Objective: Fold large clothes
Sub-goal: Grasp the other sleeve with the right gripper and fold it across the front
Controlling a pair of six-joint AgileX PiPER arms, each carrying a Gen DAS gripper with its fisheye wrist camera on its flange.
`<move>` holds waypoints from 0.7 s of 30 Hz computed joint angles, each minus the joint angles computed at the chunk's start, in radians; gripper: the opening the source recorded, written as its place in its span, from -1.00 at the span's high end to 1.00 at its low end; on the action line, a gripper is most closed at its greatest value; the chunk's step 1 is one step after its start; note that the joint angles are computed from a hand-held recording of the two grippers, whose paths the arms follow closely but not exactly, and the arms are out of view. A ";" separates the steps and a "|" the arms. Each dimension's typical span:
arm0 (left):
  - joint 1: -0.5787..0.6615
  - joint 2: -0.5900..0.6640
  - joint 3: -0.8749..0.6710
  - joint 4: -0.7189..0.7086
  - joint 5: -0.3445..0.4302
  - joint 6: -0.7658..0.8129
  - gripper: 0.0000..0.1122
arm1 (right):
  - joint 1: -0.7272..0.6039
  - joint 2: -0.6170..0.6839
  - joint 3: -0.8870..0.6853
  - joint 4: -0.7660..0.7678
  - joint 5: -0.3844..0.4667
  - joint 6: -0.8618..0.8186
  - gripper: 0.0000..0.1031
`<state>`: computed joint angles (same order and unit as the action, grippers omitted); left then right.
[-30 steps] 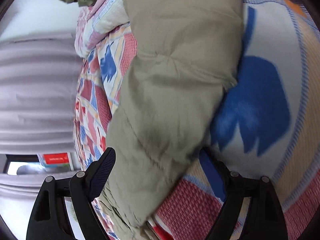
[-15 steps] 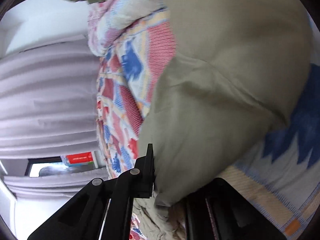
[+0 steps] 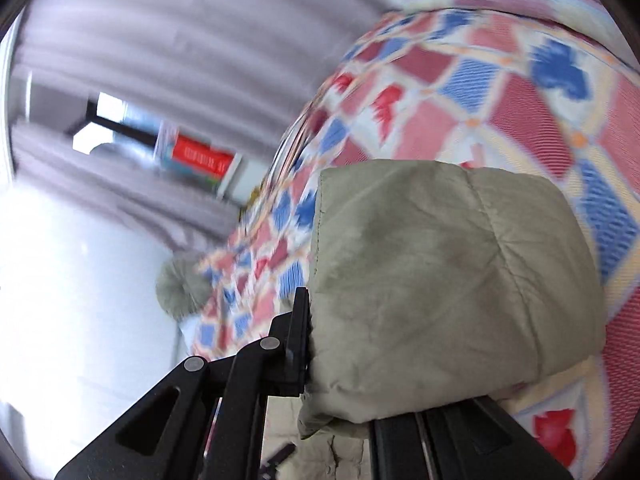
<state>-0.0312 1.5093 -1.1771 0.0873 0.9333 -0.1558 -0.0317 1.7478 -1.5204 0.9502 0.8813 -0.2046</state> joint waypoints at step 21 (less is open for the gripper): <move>0.378 0.133 -0.007 -0.319 -0.059 0.350 -0.84 | 0.419 0.149 0.177 -0.318 -0.232 0.380 -0.46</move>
<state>0.3464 1.6422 -1.1841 -0.2318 0.8743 0.1941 0.3869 1.8966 -1.3431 0.6319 0.6492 0.1756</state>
